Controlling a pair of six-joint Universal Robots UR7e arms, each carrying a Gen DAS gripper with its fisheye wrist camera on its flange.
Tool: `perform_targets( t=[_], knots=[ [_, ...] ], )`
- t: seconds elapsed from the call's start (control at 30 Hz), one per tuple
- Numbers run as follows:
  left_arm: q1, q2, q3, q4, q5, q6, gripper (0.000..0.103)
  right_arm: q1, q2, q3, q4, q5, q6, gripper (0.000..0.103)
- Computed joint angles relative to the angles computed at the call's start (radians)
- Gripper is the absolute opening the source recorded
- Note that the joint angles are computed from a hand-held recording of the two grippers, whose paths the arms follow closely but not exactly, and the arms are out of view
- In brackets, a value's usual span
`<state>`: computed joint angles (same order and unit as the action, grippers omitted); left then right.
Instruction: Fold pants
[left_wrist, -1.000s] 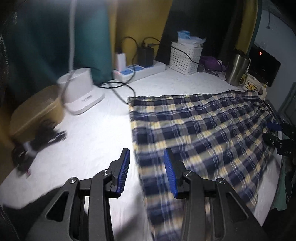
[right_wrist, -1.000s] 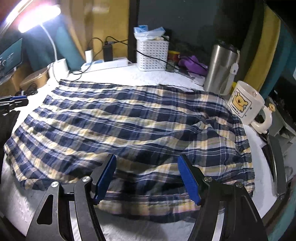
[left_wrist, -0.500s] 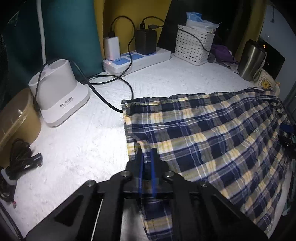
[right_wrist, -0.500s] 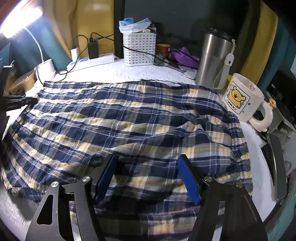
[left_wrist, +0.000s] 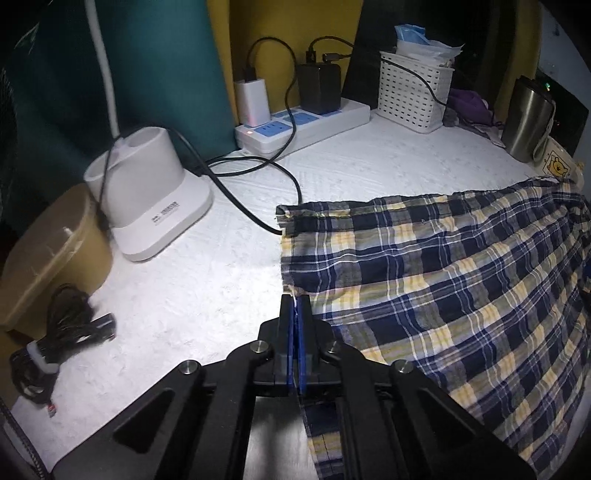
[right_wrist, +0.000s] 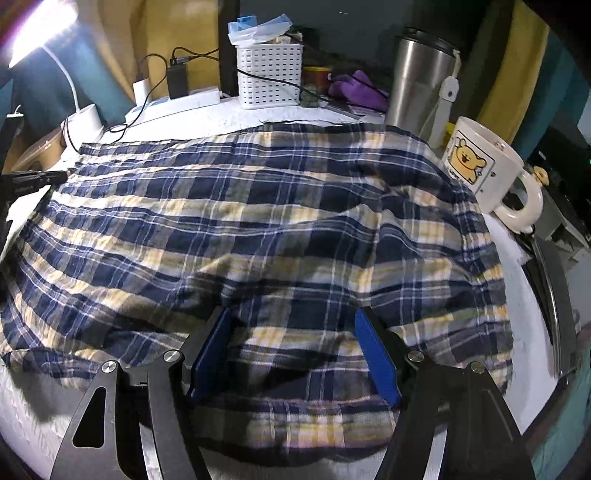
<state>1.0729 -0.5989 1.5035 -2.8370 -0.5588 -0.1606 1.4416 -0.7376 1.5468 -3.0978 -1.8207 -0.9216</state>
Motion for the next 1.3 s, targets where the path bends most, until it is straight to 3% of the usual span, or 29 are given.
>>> perform_targets(
  t=[0.07,0.13,0.2,0.27,0.5,0.97,1.13,1.2,1.3],
  knots=[
    [-0.025,-0.009,0.02,-0.025,0.021,0.014,0.002,-0.003,-0.007,0.014,-0.012,0.003,0.002,0.071],
    [-0.041,-0.017,0.031,-0.025,0.036,0.003,0.01,-0.007,-0.019,0.036,-0.031,0.008,0.002,0.071],
    [-0.056,-0.027,0.052,-0.056,0.042,0.001,0.04,-0.011,-0.029,0.058,-0.052,0.011,-0.003,0.071],
    [-0.074,-0.031,0.077,-0.101,0.053,-0.002,0.05,-0.016,-0.042,0.082,-0.068,0.02,-0.006,0.071],
    [-0.143,-0.039,0.148,-0.14,0.045,-0.048,0.05,-0.037,-0.09,0.155,-0.11,0.064,-0.014,0.071],
    [-0.239,0.045,0.205,-0.147,-0.174,-0.117,0.05,-0.071,-0.165,0.254,-0.161,0.134,-0.021,0.073],
    [-0.273,0.094,0.174,-0.11,-0.185,-0.053,0.051,-0.091,-0.188,0.28,-0.168,0.154,-0.016,0.073],
    [-0.279,0.11,0.16,-0.092,-0.185,-0.029,0.06,-0.102,-0.198,0.287,-0.162,0.168,-0.008,0.073],
    [-0.28,0.154,0.12,-0.055,-0.152,0.012,0.062,-0.114,-0.209,0.295,-0.16,0.184,-0.006,0.074]
  ],
)
